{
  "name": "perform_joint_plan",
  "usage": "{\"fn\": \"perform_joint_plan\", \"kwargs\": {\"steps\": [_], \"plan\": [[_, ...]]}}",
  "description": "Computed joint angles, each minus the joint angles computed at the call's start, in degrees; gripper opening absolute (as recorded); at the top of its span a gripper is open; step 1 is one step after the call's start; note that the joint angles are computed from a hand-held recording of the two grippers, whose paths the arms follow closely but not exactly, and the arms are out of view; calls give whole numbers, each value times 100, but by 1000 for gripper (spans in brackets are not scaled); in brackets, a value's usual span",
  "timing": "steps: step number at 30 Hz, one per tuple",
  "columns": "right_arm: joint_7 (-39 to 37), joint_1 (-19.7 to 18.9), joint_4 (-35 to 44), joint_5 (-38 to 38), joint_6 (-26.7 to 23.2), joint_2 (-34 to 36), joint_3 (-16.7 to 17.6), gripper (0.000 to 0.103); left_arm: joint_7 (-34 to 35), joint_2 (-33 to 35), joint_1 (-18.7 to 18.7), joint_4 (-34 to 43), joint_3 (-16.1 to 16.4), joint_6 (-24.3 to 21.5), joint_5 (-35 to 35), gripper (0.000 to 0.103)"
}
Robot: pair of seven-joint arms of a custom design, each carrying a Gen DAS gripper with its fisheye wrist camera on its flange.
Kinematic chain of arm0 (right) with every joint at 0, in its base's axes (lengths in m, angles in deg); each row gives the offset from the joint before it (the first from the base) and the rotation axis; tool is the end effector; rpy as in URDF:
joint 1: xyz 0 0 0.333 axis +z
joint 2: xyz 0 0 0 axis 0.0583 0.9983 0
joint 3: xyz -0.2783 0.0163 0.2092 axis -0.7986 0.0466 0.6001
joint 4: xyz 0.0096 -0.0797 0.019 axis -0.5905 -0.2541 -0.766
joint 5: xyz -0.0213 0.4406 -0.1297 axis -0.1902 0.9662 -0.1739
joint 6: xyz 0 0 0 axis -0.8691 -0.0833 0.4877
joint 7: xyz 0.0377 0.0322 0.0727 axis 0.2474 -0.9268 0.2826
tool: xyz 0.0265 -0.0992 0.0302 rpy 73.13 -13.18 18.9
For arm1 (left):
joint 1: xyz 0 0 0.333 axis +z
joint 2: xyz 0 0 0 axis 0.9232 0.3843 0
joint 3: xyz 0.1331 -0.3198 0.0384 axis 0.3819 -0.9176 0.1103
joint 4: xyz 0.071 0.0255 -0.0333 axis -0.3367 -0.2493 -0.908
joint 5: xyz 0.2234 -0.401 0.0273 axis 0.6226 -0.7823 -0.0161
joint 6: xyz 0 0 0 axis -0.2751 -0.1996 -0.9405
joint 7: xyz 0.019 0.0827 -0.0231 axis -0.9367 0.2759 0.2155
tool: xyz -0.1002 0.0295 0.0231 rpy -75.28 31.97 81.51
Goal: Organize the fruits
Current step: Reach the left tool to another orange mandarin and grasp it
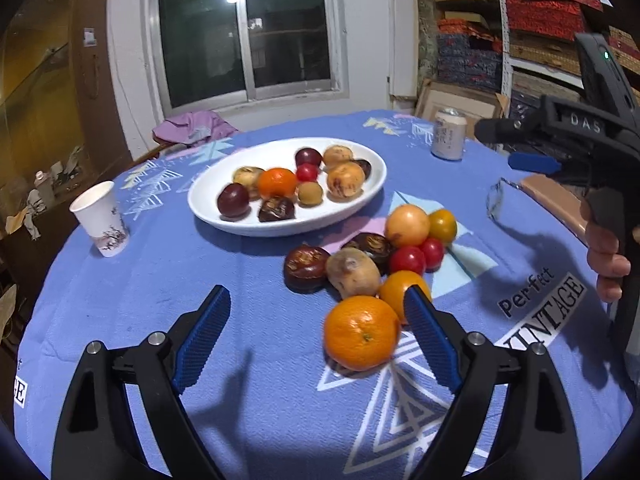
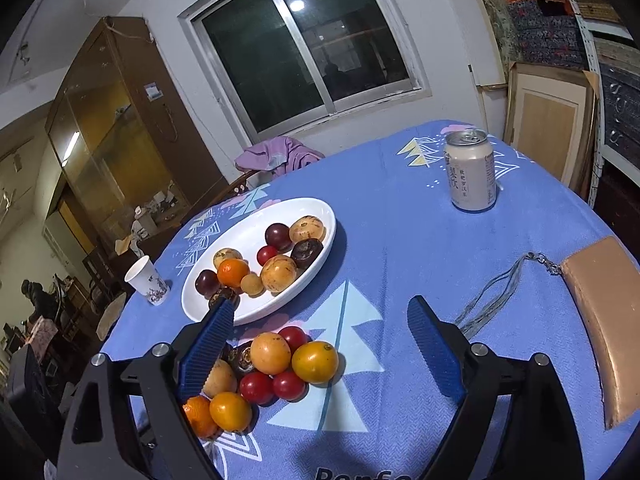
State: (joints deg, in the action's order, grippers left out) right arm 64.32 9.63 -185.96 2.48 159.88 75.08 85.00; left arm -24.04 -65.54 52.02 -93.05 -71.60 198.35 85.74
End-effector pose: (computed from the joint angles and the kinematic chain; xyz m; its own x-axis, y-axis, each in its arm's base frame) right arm 0.7242 0.1551 0.3854 0.3351 -0.8707 -0.3599 -0.6385 0.0711 -0.7664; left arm 0.6301 -0.2911 0.3419 -0.0439 -0.9958 -0.0809 -0.5969 0.0911 -0.7971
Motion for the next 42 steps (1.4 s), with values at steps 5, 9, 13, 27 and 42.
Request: {"fn": "perform_joint_plan", "kwargs": {"steps": [5,9,13,27,42], "plan": [[-58,24,-52,-72,42,-22,17,90,804,168,-37,105,25,-2,-723,86],[127,14,-37,-204,11,-5,-2,90,1081,182,-42,62,138,57,-1287,94],[101,-52,-18,-137,-4,3,46,90,728,-114,-207,-179,330,-343,-1016,94],[198,-3,-11,-266,-52,27,-12,90,18,-401,323,-520,6,-86,-583,94],[314,-55,-43,-509,-65,34,81,90,732,-377,216,-709,60,350,-1047,94]]}}
